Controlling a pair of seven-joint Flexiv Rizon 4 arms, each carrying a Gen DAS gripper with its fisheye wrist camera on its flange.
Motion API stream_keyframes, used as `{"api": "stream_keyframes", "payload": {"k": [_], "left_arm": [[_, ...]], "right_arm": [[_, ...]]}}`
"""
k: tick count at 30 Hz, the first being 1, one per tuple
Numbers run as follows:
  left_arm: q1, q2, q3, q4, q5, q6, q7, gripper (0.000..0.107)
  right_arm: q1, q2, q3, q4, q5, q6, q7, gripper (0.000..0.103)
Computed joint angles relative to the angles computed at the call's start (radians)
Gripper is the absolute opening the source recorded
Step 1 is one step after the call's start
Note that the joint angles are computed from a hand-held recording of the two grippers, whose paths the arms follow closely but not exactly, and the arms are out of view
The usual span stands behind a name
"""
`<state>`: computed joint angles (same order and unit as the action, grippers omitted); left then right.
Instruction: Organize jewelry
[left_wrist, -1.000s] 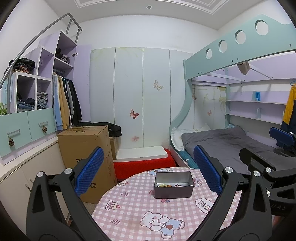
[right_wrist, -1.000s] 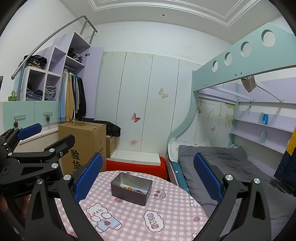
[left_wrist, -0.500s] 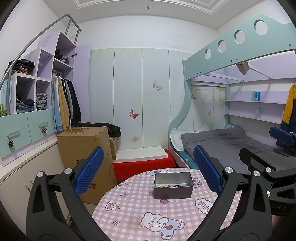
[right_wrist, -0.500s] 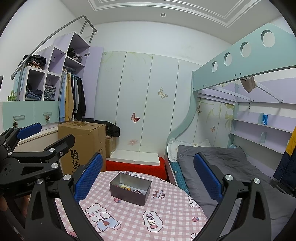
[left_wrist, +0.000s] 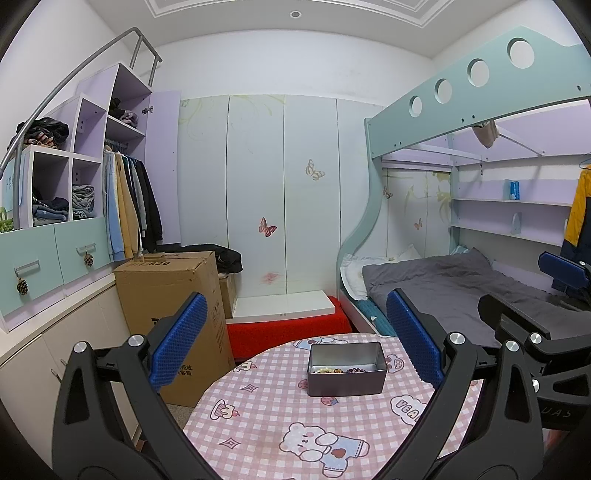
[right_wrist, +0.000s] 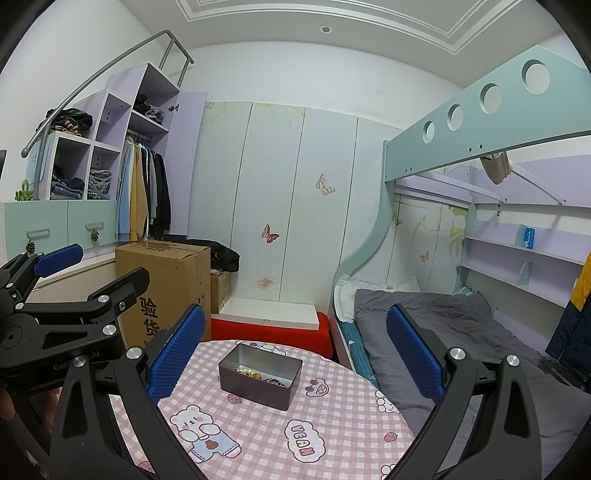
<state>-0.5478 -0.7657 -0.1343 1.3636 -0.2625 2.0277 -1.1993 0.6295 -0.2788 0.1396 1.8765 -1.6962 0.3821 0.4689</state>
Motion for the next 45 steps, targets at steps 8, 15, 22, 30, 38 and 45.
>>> {"api": "stream_keyframes", "payload": {"k": [8, 15, 22, 30, 38, 45], "left_arm": [[0.001, -0.001, 0.002, -0.004, 0.001, -0.009, 0.002, 0.096], [0.001, -0.003, 0.004, -0.006, 0.002, -0.012, 0.0, 0.096], [0.001, -0.004, 0.007, -0.01, 0.001, -0.023, 0.003, 0.096], [0.002, -0.002, 0.008, -0.007, 0.003, -0.025, 0.001, 0.096], [0.006, -0.002, 0.004, -0.005, 0.009, -0.027, 0.0, 0.096], [0.005, -0.002, 0.006, -0.006, 0.007, -0.028, -0.001, 0.096]], "right_arm": [[-0.002, -0.001, 0.0, 0.001, 0.004, 0.004, 0.001, 0.095], [-0.003, -0.001, 0.0, 0.002, 0.004, 0.005, 0.002, 0.095], [-0.003, -0.002, -0.001, 0.004, 0.007, 0.004, 0.002, 0.095], [-0.003, -0.002, 0.0, 0.005, 0.008, 0.003, 0.003, 0.095], [-0.006, 0.002, 0.002, 0.019, 0.006, 0.002, 0.012, 0.095], [-0.007, 0.002, 0.002, 0.016, 0.007, 0.005, 0.01, 0.095]]}}
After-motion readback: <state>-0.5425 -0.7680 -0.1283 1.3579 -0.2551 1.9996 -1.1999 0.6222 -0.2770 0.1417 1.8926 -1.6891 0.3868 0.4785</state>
